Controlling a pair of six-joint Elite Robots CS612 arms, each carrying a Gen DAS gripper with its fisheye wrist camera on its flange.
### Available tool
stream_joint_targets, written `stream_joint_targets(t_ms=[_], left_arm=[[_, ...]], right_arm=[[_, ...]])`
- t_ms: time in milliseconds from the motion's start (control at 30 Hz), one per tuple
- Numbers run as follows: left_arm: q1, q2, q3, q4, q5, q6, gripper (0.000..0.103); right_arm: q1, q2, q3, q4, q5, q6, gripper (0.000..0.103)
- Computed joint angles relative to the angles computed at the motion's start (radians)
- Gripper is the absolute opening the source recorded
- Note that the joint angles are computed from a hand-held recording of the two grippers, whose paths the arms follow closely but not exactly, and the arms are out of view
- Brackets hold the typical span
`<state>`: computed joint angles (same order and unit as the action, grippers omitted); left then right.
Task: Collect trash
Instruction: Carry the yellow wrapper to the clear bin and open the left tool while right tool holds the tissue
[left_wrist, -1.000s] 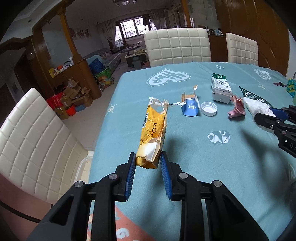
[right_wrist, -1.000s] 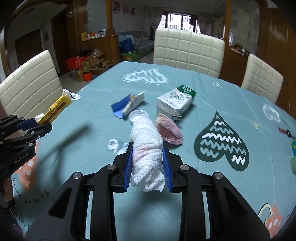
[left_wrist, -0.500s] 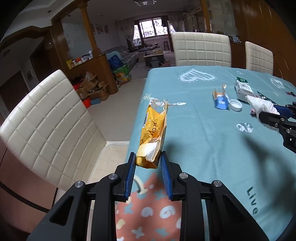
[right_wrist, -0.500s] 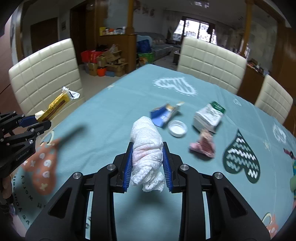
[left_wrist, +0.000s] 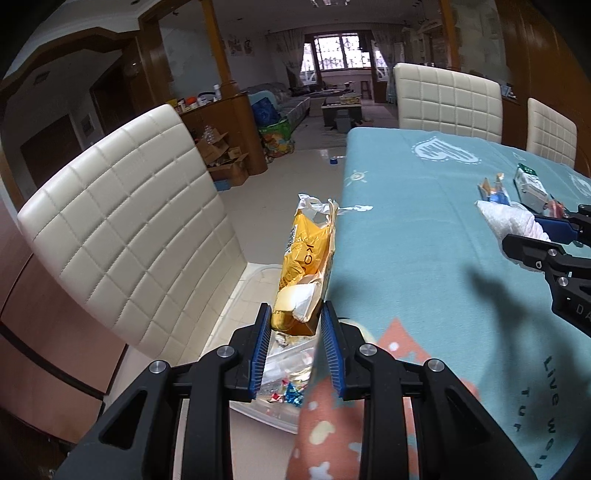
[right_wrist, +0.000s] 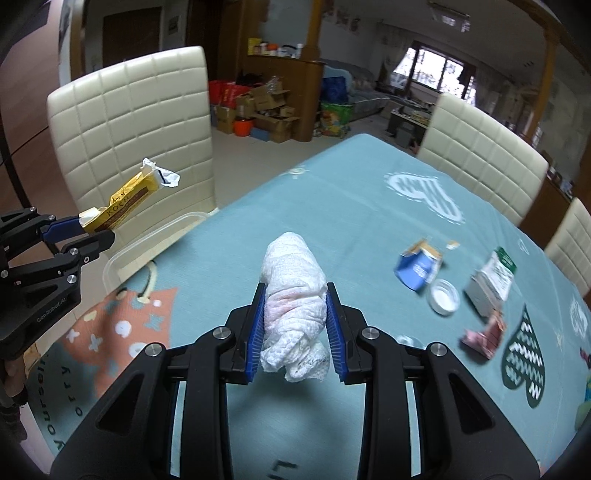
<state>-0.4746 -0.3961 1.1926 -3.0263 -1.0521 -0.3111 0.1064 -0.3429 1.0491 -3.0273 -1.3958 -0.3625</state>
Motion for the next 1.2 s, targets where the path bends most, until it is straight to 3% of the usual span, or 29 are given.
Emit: stream_joint_targets(t_ms=[367, 1033, 1167, 1200], left_arm=[[0.028, 0.004, 0.007, 0.012, 0.013, -0.047, 0.027], [0.054, 0.021, -0.016, 0.044, -0.055, -0.083, 0.028], [0.055, 0.018, -0.012, 0.045, -0.057, -0.094, 0.029], [0.056, 0.017, -0.011, 0.047, -0.057, -0.098, 0.034]], right_arm=[[0.033, 0.028, -0.057, 0.024, 0.011, -0.057, 0.033], [0.052, 0.074, -0.146, 0.121, 0.024, -0.094, 0.033], [0.058, 0.077, -0.155, 0.128, 0.028, -0.107, 0.033], [0.059, 0.079, -0.158, 0.129, 0.028, -0.109, 0.033]])
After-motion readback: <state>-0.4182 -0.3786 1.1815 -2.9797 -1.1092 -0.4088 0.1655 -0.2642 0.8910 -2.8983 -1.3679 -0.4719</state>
